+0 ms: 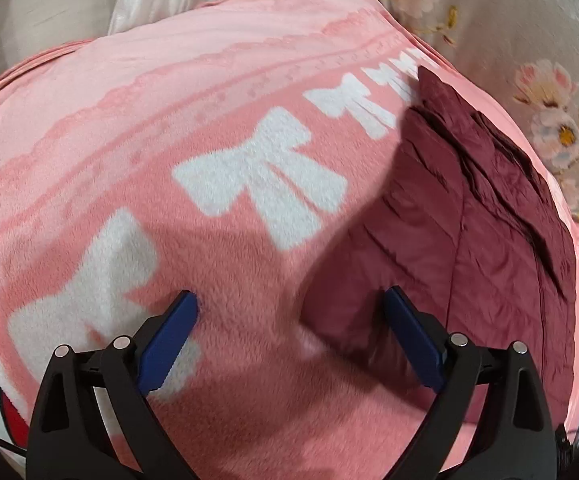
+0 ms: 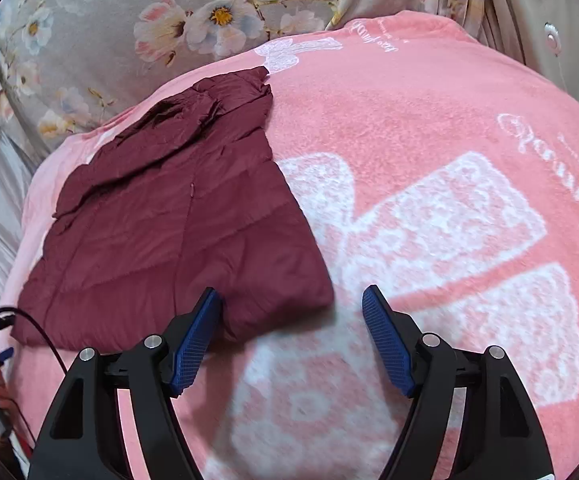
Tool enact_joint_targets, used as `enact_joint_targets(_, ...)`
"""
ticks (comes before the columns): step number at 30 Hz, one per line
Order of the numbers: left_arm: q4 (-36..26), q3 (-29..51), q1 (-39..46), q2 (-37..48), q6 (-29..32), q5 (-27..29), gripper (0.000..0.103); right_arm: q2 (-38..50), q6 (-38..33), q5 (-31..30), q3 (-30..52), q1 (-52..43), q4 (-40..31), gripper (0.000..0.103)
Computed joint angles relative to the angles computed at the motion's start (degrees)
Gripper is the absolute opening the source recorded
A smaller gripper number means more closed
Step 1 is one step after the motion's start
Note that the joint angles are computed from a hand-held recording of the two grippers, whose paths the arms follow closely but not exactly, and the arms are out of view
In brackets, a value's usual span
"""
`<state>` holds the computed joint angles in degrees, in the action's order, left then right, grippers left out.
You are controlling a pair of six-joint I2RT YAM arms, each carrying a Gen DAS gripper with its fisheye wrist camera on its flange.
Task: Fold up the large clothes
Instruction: 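Release the folded jacket and open both tools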
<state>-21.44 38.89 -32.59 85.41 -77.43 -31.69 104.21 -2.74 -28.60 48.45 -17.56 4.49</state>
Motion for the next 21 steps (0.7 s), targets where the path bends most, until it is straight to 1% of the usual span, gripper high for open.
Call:
enact_joint_targets(2, 2.9, 0.3, -0.2, 0.2, 2.5, 0.7, 0.082, 1.2, 1.3, -1.3, 1.4, 0.7, -0.4, 0.071)
enact_joint_targets(3, 3.7, 0.6, 0.0, 0.2, 3.4, 1.5, 0.068, 1.4, 1.6, -1.4, 1.6, 1.0, -0.3, 0.068)
enact_joint_targets(4, 5.6, 0.8, 0.5, 0.1, 5.2, 3.5, 0.053, 1.6, 1.3, -1.6, 2.0, 1.6, -0.4, 0.054)
enact_joint_targets(5, 7.2, 0.8, 0.8, 0.0, 6.5, 5.4, 0.046, 1.6, 0.8, -1.5, 2.4, 2.1, -1.1, 0.039)
enact_joint_targets(6, 7.6, 1.4, 0.7, 0.1, 7.3, 6.4, 0.029, 1.4, 0.4, -1.7, 2.5, 2.5, -1.5, 0.032)
enact_joint_targets(7, 7.3, 2.3, 0.2, 0.5, 7.6, 6.3, 0.016, 0.7, -0.2, -2.2, 2.2, 2.7, -1.6, 0.017)
enact_joint_targets(8, 6.1, 3.3, -0.7, 0.5, 8.0, 5.5, 0.011, -0.6, -0.9, -2.0, 1.4, 2.9, -1.4, 0.011)
enact_joint_targets(9, 4.8, 4.0, -1.9, -0.1, 7.9, 4.4, 0.007, -1.9, -1.5, -1.8, 0.6, 3.1, -0.9, 0.009)
enact_joint_targets(11, 4.0, 3.6, -4.0, -3.2, 7.6, 2.8, 0.005, -6.5, -4.0, -3.6, -2.5, 2.3, 0.3, 0.006)
enact_joint_targets(13, 2.0, 2.8, -7.4, -8.8, 7.2, 0.5, 0.003, -12.8, -8.3, -8.7, -6.6, -0.2, 1.5, 0.005)
enact_joint_targets(14, 0.2, 3.0, -9.3, -11.1, 7.1, -1.0, 0.003, -16.6, -11.4, -11.3, -8.9, -1.8, 1.7, 0.004)
enact_joint_targets(15, -4.0, 4.1, -13.0, -13.9, 6.0, -4.5, 0.003, -22.0, -16.1, -15.1, -11.3, -4.4, 0.3, 0.004)
enact_joint_targets(16, -7.3, 5.2, -15.7, -15.5, 5.1, -7.0, 0.002, -25.3, -19.2, -18.1, -12.2, -6.4, -1.8, 0.004)
enact_joint_targets(17, -11.6, 6.8, -19.0, -16.8, 3.4, -9.9, 0.002, -29.6, -23.3, -21.7, -12.8, -9.5, -5.9, 0.003)
enact_joint_targets(18, -17.5, 8.9, -23.7, -18.1, -0.2, -13.4, 0.002, -32.3, -26.2, -24.2, -12.8, -11.8, -9.6, 0.003)
enact_joint_targets(19, -20.7, 10.1, -26.6, -18.9, -2.5, -15.3, 0.002, -36.1, -30.6, -28.8, -12.5, -16.0, -15.8, 0.000)
enact_joint_targets(20, -26.3, 12.5, -31.2, -19.0, -7.2, -18.5, 0.002, -38.9, -33.6, -33.1, -12.3, -19.8, -20.3, 0.000)
enact_joint_targets(21, -30.1, 14.3, -33.7, -18.6, -10.0, -20.5, 0.002, -41.0, -36.4, -36.9, -11.6, -23.5, -25.0, 0.000)
